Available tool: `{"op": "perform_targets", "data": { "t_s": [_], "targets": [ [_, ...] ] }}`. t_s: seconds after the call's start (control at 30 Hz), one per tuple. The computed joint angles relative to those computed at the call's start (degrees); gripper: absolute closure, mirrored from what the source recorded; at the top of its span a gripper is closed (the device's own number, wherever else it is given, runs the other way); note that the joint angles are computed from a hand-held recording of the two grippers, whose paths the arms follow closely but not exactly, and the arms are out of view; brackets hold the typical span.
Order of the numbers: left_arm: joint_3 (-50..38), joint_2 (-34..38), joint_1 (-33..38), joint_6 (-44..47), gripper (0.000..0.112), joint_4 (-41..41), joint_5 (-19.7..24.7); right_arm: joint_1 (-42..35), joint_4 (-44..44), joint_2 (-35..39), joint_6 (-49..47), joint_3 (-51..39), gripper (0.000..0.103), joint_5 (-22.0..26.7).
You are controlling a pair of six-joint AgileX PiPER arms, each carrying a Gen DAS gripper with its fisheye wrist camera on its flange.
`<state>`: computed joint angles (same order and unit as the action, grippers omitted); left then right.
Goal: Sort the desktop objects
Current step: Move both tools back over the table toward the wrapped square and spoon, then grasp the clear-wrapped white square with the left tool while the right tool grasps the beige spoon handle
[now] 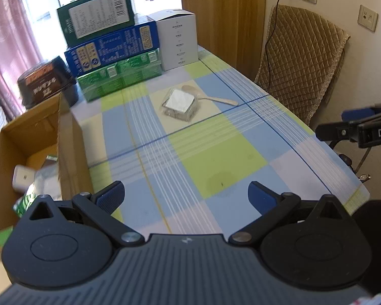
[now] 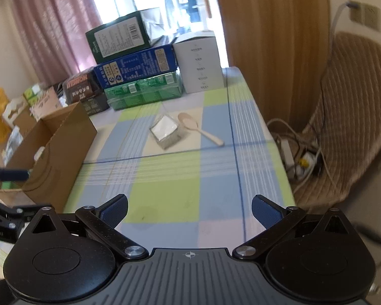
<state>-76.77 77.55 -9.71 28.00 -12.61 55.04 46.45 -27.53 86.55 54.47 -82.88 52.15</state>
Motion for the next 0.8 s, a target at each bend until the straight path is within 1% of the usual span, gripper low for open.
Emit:
{"op": "perform_targets", "data": {
  "t_s": [0.1,0.2,0.4,0.47,0.53,0.7,0.77,0.8],
  "targets": [
    [-3.43,4.32,-1.04,0.18,0.011,0.4,-0.93,-4.08,3.36,3.03,-9.38,-2.48,0.002,-1.66],
    [-7.93,9.35,-1.75,0.18,0.011,0.42,-1.44,-8.81,8.58,6.5,-18.73,-4.86,0.002,-4.15],
    [-16.78,19.71,-3.26,1.32,0.011,0.21,-3.25,-15.91,16.79,15.6,-35.8,-12.56,0.003,-5.48],
    [-20.54,23.63,-3.44,1.77,0.011,0.05,-3.25,-17.93,20.65,19.28,-42.7,-16.23,0.015,-4.94],
    [-24.95,27.85,-3.89,2.44,0.011,0.66,-2.76,-19.77,24.01,22.51,-47.76,-19.42,0.019,-4.63],
    [-42.24,40.14,-4.36,6.37,0.011,0.96,3.83,-23.06,30.5,30.71,-56.86,-28.14,0.027,-3.27],
    [-50.56,45.41,-4.25,7.34,0.011,0.7,7.67,-24.06,33.28,34.26,-60.15,-32.69,0.035,-1.22],
    [-54.41,47.88,-4.24,7.42,0.011,0.79,9.32,-24.46,34.47,36.28,-61.66,-35.34,0.037,0.2]
  ]
}}
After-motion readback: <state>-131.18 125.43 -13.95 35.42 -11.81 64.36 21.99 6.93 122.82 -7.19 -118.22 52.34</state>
